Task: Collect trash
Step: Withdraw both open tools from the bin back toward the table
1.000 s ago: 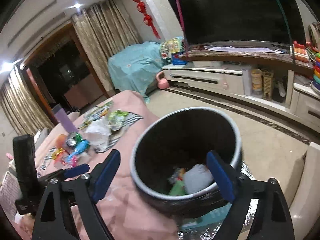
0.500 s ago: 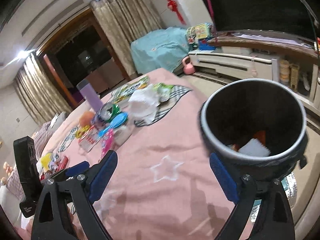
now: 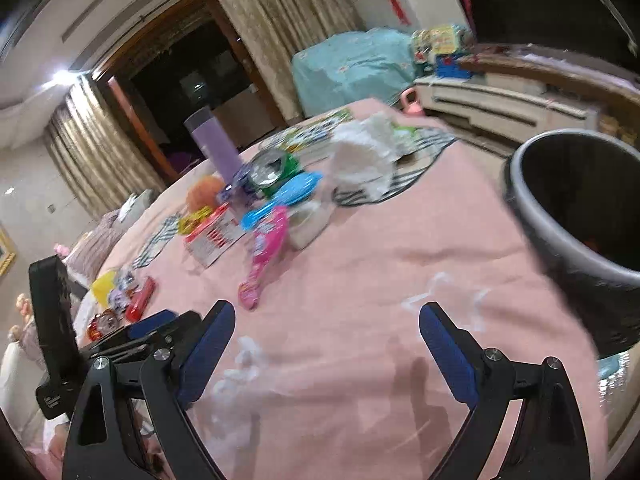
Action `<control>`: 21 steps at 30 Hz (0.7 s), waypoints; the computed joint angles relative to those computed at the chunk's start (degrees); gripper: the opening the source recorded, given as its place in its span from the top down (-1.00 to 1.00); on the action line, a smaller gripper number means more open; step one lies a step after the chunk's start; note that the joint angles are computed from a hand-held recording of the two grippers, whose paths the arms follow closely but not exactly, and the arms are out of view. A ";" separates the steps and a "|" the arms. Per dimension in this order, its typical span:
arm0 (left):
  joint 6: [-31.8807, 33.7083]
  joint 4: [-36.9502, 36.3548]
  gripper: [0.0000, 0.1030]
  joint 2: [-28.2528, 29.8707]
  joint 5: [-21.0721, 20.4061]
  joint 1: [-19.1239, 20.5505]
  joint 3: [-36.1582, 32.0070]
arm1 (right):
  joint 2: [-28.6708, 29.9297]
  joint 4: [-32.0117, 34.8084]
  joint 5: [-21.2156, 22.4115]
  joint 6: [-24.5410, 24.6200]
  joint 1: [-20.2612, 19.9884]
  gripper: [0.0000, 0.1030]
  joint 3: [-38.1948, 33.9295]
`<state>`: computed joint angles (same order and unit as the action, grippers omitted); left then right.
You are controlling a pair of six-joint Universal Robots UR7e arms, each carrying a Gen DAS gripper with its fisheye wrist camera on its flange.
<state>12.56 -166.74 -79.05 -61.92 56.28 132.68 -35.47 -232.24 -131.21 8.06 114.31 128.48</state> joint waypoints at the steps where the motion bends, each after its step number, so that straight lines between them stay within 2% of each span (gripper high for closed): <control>1: 0.45 0.17 -0.43 -0.06 0.15 0.43 -0.42 | 0.21 0.48 0.50 0.20 -0.14 -0.84 -0.42; 3: 1.31 0.57 -0.43 0.20 0.39 1.20 -1.47 | 0.20 2.18 2.53 0.77 -0.60 -0.84 -0.97; 11: 5.00 1.62 -0.43 3.50 1.98 4.11 -7.20 | 1.38 9.64 3.01 1.16 -0.58 -0.83 -5.68; 18: 11.41 1.99 -0.43 8.64 1.96 5.73 -13.32 | 2.75 13.37 6.05 1.23 -2.26 -0.79 -9.78; 21: 13.66 2.34 -0.44 11.24 1.74 6.51 -16.55 | 2.99 14.96 7.47 1.62 -3.22 -0.52 -11.08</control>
<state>26.22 -164.39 -67.81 -60.19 62.78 116.12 -32.47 -217.28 -123.75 9.68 111.09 117.40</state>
